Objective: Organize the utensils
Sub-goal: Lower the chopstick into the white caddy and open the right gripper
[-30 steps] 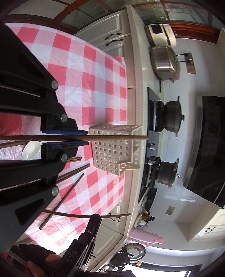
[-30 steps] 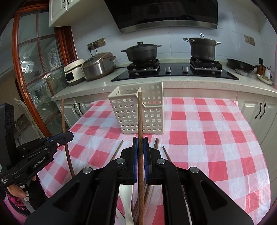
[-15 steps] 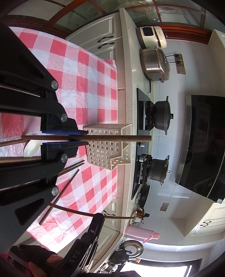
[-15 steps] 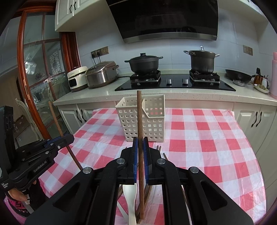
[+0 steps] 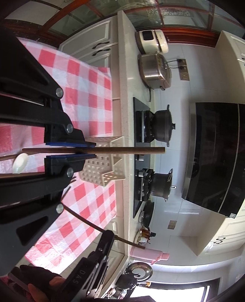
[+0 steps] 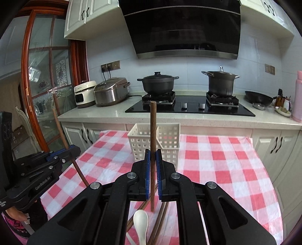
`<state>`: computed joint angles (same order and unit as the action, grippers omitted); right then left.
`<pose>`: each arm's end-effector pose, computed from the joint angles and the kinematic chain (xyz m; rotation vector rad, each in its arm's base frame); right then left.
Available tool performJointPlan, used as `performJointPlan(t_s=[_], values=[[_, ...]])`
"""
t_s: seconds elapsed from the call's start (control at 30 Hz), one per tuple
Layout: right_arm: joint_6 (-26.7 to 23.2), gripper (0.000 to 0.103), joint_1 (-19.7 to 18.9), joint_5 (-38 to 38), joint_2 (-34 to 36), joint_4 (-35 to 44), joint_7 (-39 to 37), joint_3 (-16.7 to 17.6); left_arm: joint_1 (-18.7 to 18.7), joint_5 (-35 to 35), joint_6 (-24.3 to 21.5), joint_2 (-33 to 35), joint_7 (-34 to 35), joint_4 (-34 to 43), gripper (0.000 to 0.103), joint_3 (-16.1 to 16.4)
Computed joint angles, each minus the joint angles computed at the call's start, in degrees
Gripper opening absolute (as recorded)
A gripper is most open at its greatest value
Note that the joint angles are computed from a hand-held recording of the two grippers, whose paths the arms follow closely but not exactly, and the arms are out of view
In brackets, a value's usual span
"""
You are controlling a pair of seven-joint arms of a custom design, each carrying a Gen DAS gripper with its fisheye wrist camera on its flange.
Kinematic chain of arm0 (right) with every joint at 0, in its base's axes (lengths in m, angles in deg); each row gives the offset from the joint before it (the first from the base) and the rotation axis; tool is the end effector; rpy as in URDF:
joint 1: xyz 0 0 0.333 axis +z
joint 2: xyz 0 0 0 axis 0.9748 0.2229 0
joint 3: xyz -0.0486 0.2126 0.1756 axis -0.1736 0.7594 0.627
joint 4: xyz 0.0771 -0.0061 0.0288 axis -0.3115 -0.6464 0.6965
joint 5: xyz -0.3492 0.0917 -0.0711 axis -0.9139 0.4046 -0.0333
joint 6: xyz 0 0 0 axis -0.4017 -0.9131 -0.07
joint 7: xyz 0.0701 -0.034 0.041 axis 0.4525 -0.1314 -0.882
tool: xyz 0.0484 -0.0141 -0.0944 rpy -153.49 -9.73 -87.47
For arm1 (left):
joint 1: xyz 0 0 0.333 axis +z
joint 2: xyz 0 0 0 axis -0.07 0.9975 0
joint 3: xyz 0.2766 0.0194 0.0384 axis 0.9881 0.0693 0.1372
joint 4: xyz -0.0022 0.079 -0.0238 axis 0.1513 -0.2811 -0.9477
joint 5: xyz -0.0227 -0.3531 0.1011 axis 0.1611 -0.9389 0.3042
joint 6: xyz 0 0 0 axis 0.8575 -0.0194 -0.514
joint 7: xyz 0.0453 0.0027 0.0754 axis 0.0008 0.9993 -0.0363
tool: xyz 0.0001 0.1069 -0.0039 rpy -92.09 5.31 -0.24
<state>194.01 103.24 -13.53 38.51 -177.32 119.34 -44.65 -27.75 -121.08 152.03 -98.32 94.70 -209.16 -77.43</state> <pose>0.3751 0.3621 0.5933 -1.3425 1.7099 -0.9717 0.4581 -0.1750 0.5557 -1.0792 2.0420 -1.3583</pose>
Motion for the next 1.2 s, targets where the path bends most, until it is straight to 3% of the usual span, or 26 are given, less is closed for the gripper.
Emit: performJointPlan(t_s=[0.33, 0.57, 0.83, 1.2], values=[[1.1, 0.008, -1.5, -1.5, 1.8, 3.3, -2.4, -2.0, 1.8, 4.0, 0.1, 6.7, -3.7, 10.3, 0.006, -2.5], [2.9, 0.008, -3.7, -2.3, 3.4, 7.2, -5.1, -4.2, 4.3, 11.2, 0.1, 13.2, -10.4, 20.8, 0.006, -5.8], [4.4, 0.008, -4.9, -2.4, 8.2, 14.7, -9.0, -7.2, 7.7, 27.7, 0.5, 22.8, -25.2, 35.3, 0.006, -9.8], [7.8, 0.008, -3.4, -1.0, 16.1, 23.2, -13.0, -12.0, 8.3, 47.1, -5.0, 38.6, -44.2, 55.5, 0.006, -10.4]])
